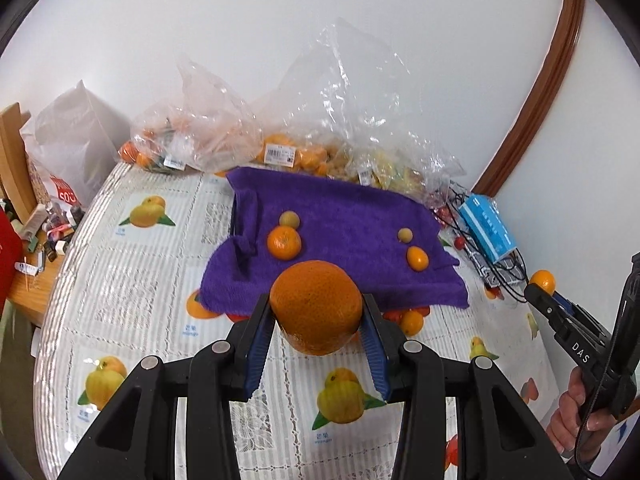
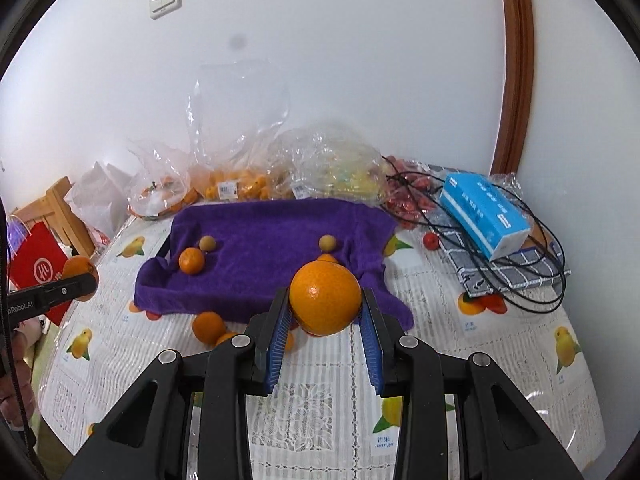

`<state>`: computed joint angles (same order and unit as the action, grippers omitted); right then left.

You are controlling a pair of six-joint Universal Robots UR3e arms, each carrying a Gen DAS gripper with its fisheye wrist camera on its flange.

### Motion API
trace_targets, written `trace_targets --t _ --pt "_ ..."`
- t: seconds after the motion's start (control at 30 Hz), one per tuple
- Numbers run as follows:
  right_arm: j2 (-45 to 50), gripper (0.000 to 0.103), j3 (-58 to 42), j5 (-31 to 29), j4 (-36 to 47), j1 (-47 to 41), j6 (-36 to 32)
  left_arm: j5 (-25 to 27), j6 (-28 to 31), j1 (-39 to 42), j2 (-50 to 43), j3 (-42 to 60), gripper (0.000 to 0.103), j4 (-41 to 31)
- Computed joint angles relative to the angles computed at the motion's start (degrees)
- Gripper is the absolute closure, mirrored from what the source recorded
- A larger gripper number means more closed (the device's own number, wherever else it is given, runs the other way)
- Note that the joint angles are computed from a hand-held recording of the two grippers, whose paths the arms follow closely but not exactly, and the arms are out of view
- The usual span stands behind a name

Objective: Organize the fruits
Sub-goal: 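Lift the orange onto the purple towel with the right tool while the left tool carries its large orange there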

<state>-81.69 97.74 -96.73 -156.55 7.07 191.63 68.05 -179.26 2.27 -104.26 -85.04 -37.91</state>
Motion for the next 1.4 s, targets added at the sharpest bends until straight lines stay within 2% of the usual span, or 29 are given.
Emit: trace_targets --t 0.3,1.1,1.4 --pt "4.3 0.069 -6.5 -0.01 1.99 -0.16 -0.55 -1.18 -0.6 1.13 -4.7 6.05 0.063 -1.33" --pt "25.39 0.069 -25.82 2.98 7.16 -4.03 -2.42 -1.4 -2.34 -1.04 -27.16 31.45 0.063 -8.2" --pt "33.06 0.069 -32.78 1.89 10.45 -4.17 -2.85 -0.95 -2.55 -2.48 -35.17 42.03 0.063 -12.84"
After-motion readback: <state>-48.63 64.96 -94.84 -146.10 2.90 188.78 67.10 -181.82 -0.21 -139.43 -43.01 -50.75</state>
